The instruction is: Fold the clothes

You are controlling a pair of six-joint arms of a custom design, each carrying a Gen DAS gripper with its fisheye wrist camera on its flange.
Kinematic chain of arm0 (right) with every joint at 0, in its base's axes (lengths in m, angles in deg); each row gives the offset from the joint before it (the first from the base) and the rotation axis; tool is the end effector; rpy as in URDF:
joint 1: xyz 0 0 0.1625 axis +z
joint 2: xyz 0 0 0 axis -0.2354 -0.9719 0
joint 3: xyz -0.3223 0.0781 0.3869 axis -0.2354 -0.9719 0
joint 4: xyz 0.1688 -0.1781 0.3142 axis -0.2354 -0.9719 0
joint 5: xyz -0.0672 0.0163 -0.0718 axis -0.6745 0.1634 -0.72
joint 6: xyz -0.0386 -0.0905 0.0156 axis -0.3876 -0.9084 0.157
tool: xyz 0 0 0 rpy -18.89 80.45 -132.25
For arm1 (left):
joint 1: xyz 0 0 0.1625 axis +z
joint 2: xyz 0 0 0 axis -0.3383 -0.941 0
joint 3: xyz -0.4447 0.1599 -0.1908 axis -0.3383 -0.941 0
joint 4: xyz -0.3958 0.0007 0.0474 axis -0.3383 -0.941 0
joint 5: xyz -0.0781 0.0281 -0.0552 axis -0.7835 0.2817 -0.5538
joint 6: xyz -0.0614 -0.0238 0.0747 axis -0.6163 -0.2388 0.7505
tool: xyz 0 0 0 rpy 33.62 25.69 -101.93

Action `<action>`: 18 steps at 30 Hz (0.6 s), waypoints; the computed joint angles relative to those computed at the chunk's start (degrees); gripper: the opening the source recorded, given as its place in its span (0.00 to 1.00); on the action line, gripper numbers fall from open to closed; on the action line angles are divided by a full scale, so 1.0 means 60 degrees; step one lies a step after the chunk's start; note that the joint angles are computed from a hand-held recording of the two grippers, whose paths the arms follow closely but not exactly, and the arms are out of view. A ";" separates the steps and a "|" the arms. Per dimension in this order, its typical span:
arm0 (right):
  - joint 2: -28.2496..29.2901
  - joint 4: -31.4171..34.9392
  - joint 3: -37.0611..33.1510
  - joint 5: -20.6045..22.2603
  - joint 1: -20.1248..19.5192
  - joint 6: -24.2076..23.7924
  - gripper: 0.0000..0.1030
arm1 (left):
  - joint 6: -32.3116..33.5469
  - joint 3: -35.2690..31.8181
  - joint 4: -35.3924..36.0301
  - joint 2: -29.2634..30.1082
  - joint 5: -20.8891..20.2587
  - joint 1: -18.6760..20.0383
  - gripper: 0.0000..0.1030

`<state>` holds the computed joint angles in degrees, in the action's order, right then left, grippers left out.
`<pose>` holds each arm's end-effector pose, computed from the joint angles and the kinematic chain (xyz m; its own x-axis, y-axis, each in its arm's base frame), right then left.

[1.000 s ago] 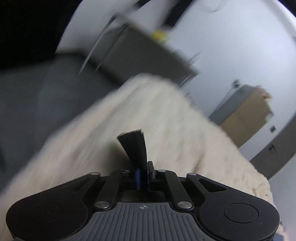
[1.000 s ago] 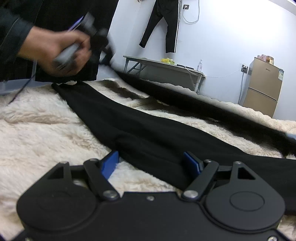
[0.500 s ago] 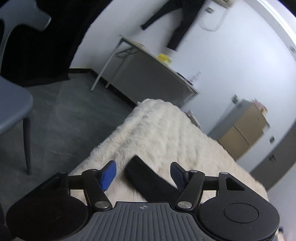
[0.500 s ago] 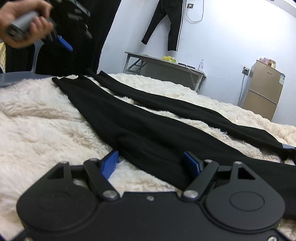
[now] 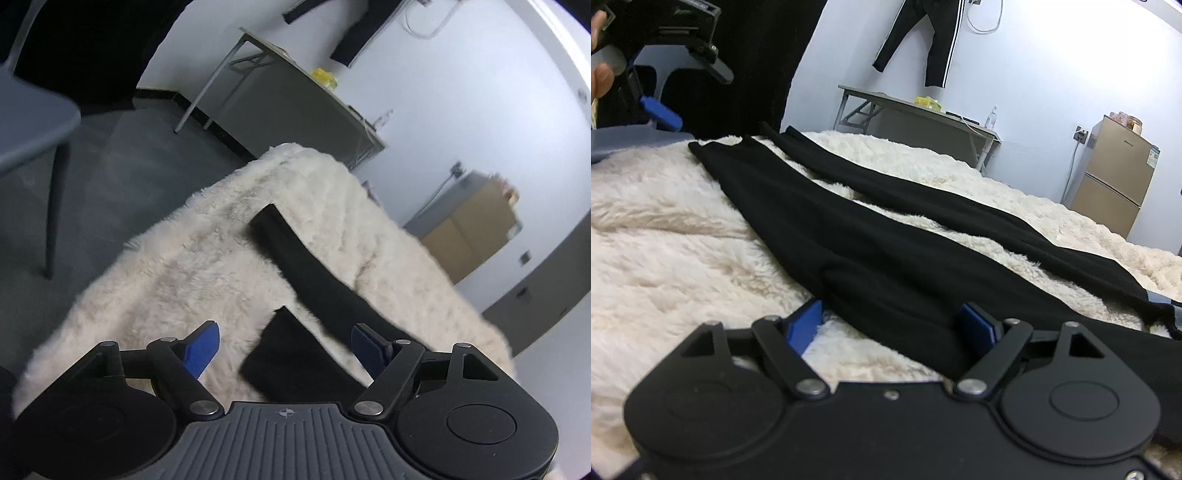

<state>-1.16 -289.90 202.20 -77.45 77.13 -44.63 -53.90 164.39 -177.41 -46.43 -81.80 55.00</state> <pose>-0.0818 -0.5596 0.1906 -0.2517 -0.6656 0.7026 -0.9611 0.0864 -0.2624 -0.2228 -0.4367 0.0385 -0.8902 -0.4550 -0.0217 -0.1044 0.2501 -0.9626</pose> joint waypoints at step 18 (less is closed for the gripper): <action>0.0142 -0.0348 0.0039 0.0018 -0.0048 -0.0282 0.81 | 0.0026 -0.0058 0.0758 -0.0219 -0.0757 0.0232 0.77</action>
